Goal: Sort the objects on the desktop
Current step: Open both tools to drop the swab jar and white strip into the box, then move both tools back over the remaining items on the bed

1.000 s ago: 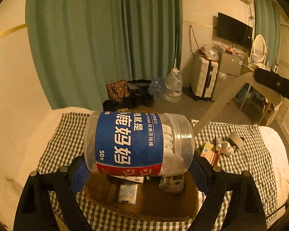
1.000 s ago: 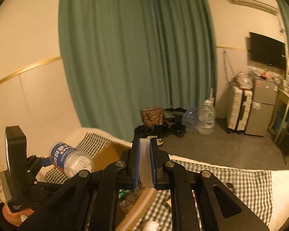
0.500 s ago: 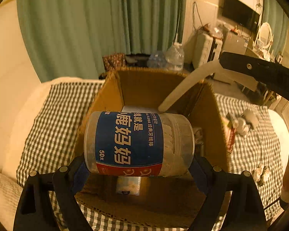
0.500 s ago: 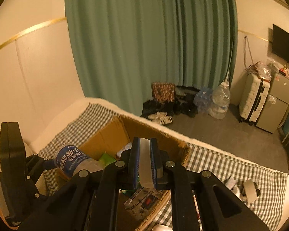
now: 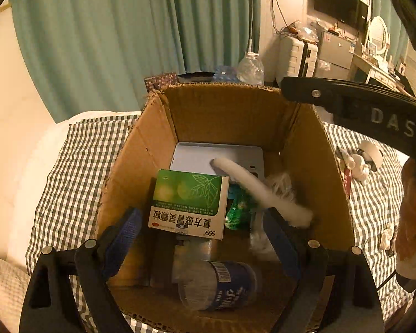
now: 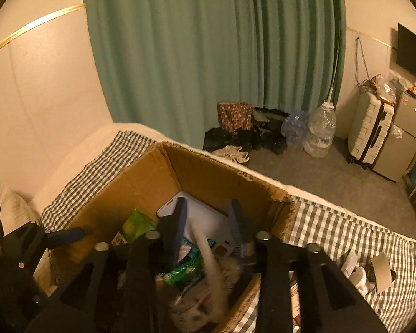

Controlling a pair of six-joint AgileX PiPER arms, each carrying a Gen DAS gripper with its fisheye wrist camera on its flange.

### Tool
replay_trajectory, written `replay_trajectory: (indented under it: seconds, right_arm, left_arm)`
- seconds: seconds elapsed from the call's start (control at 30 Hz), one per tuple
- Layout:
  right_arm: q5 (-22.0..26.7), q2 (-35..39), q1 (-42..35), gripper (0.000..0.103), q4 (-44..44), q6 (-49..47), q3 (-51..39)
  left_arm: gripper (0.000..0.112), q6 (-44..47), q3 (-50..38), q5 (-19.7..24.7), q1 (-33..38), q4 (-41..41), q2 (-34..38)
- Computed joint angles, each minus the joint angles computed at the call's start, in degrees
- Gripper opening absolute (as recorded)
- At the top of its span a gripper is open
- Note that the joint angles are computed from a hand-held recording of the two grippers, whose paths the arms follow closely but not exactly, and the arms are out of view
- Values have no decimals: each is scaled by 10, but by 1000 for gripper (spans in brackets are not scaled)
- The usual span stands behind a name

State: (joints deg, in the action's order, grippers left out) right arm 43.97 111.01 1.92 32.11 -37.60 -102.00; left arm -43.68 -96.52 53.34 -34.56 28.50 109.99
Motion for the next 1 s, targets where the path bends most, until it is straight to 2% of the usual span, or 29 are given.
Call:
replay_trajectory:
  seconds: [0.17, 0.23, 0.53, 0.7, 0.8, 0.83, 1.0]
  right_arm:
    - [1, -23, -19, 37, 11, -5, 7]
    - [3, -40, -32, 40, 21, -10, 15]
    - [32, -144, -121, 63, 87, -75, 75]
    - [60, -191, -200, 89, 144, -128, 91]
    - [73, -208, -246, 100, 175, -159, 92]
    - [78, -213, -264, 103, 186, -174, 92]
    - [101, -221, -345, 103, 236, -254, 93]
  left_arm:
    - [93, -14, -14, 20, -11, 9, -13]
    - [95, -22, -18, 28, -20, 16, -21]
    - [101, -96, -27, 54, -80, 76, -61]
    - [103, -117, -92, 95, -128, 104, -41]
    - [103, -116, -140, 113, -154, 114, -18]
    - [103, -115, -156, 118, -161, 117, -9]
    - [103, -84, -279, 160, -192, 113, 62]
